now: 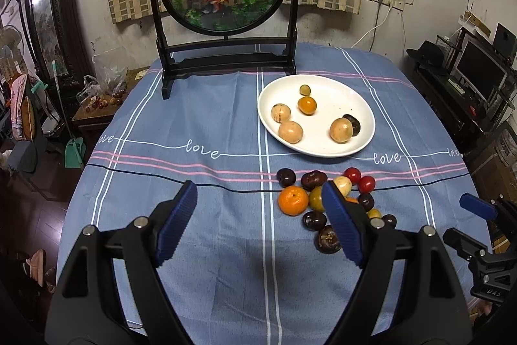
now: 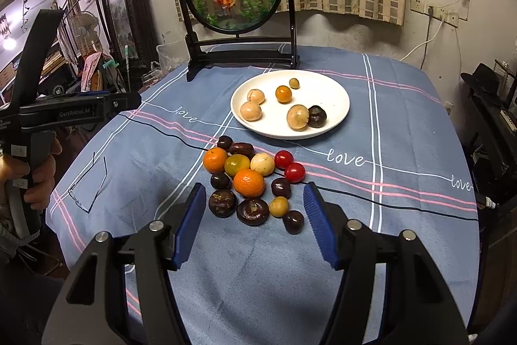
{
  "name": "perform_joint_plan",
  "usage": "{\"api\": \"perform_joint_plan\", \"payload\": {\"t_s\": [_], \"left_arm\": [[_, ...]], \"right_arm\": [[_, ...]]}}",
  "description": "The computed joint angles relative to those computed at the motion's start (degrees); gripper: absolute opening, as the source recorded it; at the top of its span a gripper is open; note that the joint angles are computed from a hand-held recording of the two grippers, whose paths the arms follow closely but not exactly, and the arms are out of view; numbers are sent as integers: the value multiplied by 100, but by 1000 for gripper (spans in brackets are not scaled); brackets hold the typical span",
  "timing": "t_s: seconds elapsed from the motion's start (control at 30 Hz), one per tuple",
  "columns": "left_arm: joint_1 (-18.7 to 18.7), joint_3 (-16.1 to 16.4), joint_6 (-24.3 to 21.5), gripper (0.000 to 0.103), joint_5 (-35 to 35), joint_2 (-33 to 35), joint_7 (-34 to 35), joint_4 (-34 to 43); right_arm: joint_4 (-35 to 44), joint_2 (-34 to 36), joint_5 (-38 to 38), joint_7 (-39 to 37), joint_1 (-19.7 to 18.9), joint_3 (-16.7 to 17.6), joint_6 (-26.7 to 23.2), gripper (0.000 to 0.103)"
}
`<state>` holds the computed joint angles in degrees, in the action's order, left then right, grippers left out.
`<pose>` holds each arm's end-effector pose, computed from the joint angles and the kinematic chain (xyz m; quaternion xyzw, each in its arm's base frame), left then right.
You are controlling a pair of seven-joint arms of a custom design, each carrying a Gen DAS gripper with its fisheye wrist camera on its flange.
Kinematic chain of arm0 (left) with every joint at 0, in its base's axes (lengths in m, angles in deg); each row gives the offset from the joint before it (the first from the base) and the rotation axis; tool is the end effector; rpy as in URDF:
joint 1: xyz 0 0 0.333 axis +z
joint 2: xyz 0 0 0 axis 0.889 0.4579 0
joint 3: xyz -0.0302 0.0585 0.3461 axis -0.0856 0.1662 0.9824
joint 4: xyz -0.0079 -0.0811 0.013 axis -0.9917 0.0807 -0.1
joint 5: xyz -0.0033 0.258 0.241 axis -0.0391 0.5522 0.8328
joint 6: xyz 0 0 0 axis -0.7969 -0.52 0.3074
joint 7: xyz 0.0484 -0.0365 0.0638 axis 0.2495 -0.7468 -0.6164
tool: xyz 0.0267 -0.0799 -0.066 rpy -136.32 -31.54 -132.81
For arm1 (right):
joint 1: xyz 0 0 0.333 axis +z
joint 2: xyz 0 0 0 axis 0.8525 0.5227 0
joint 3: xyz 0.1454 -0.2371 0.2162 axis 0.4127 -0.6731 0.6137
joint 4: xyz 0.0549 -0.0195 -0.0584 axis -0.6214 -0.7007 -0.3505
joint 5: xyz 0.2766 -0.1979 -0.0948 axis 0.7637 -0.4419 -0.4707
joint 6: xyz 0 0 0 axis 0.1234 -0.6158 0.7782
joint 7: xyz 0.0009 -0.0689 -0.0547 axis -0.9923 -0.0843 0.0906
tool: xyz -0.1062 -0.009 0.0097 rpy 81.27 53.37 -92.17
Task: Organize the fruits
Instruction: 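Withdraw both open tools from the plate back toward the fruit cluster, then reach the left tool to the orange mandarin and close on it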
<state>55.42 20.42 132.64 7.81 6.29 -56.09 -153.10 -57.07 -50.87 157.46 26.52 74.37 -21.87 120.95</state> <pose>0.4693 -0.1922 0.5013 -0.7310 0.5750 -0.2299 0.2866 0.5013 0.1363 0.4580 -0.8124 0.4226 -0.1203 0.3834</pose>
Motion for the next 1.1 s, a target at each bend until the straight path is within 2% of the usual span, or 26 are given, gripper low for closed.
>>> {"api": "perform_joint_plan", "payload": {"t_s": [0.33, 0.6, 1.1], "left_arm": [[-18, 97, 101, 83, -345, 325, 369, 57], [-60, 192, 212, 83, -860, 582, 751, -48], [-151, 268, 248, 83, -1409, 952, 1139, -27]], "right_arm": [[79, 145, -251, 340, -53, 6, 83, 63], [271, 435, -853, 1017, -133, 39, 18, 63], [485, 720, -1570, 1514, -261, 155, -150, 64]]}}
